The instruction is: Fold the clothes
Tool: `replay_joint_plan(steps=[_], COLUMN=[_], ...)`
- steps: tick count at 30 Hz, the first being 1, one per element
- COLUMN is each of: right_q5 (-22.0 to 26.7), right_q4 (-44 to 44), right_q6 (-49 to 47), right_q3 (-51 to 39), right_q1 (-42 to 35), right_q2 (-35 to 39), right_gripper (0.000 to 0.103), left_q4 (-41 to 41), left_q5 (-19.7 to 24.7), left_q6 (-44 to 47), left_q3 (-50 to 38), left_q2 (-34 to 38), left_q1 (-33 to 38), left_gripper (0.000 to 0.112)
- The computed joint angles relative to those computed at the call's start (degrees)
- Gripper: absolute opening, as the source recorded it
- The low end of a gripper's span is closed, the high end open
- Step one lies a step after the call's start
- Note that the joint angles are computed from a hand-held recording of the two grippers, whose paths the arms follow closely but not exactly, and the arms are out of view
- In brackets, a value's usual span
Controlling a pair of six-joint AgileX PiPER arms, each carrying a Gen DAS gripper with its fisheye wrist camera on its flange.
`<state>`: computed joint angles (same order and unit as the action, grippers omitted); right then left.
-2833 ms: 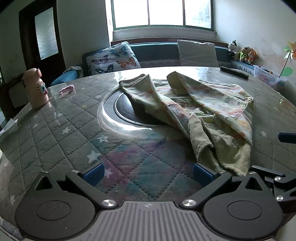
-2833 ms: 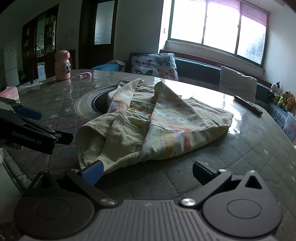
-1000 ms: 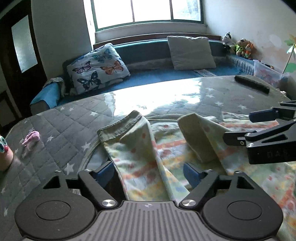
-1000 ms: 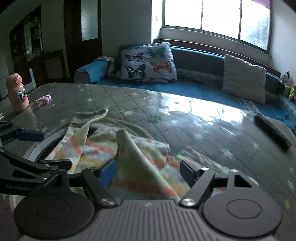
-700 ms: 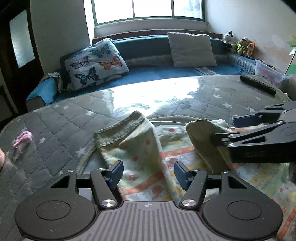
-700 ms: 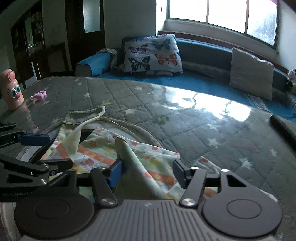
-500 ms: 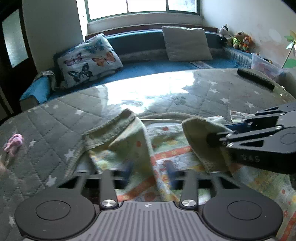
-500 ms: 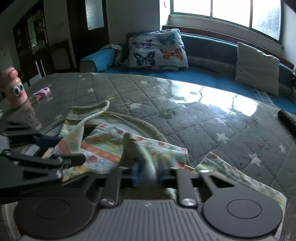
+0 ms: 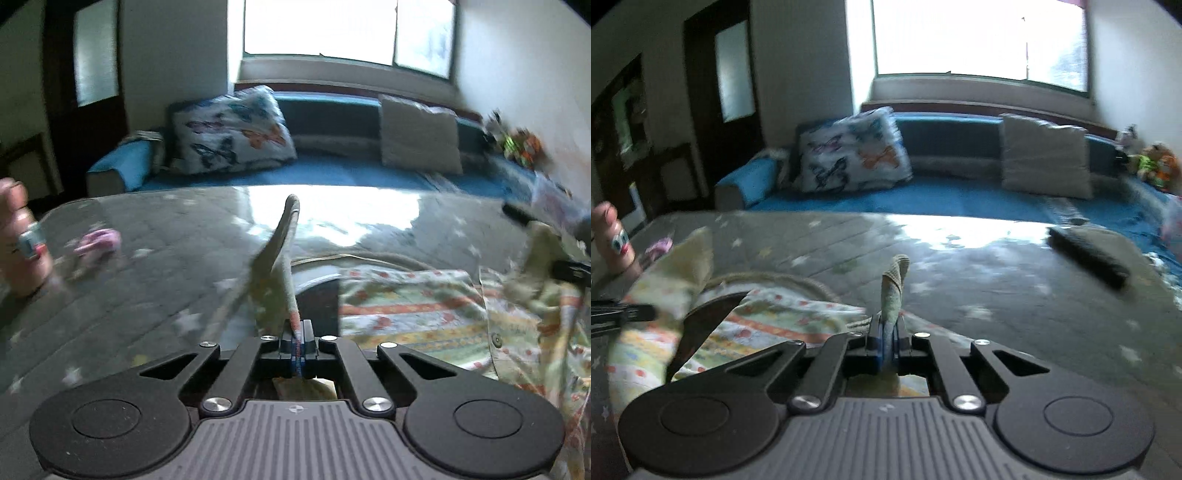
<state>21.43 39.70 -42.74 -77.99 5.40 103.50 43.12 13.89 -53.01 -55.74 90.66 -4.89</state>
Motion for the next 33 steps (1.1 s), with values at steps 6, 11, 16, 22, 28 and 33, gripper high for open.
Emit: replay_joint_plan(steps=[6, 11, 16, 22, 28, 33], right_q5=[-1.4, 0.6, 3.6, 7.0, 7.3, 4.6], right_q4=[14.9, 24.7, 27.5, 30.8, 28.4, 29.1], right_q6=[-14.2, -24.7, -29.3, -34.2, -34.8, -37.4], right_q3=[11.0, 19.7, 27.0, 34.7, 39.7, 42.3], right_q1=[-8.6, -17.0, -25.1, -34.7, -41.0, -45.0], right_q2=[-10.0, -17.6, -22.2, -24.0, -25.1, -28.8], right_gripper=[0.004, 0.004, 0.004, 0.004, 0.013, 0.021], left_q4=[7.0, 3.4, -7.6, -23.3, -29.6, -26.8], left_q5=[0.4, 0.2, 2.0, 5.9, 9.2, 10.1], left_q6=[-8.7, -6.3, 3.8, 20.9, 28.7, 26.9], left_q3=[11.2, 19.9, 26.2, 31.5, 33.9, 34.3], left_q2=[-11.7, -21.9, -30.7, -39.8, -43.8, -44.6], left_q1=[3.5, 6.1, 8.8, 13.6, 17.0, 16.7], left_gripper=[0.002, 0.002, 0.002, 0.002, 0.006, 0.016])
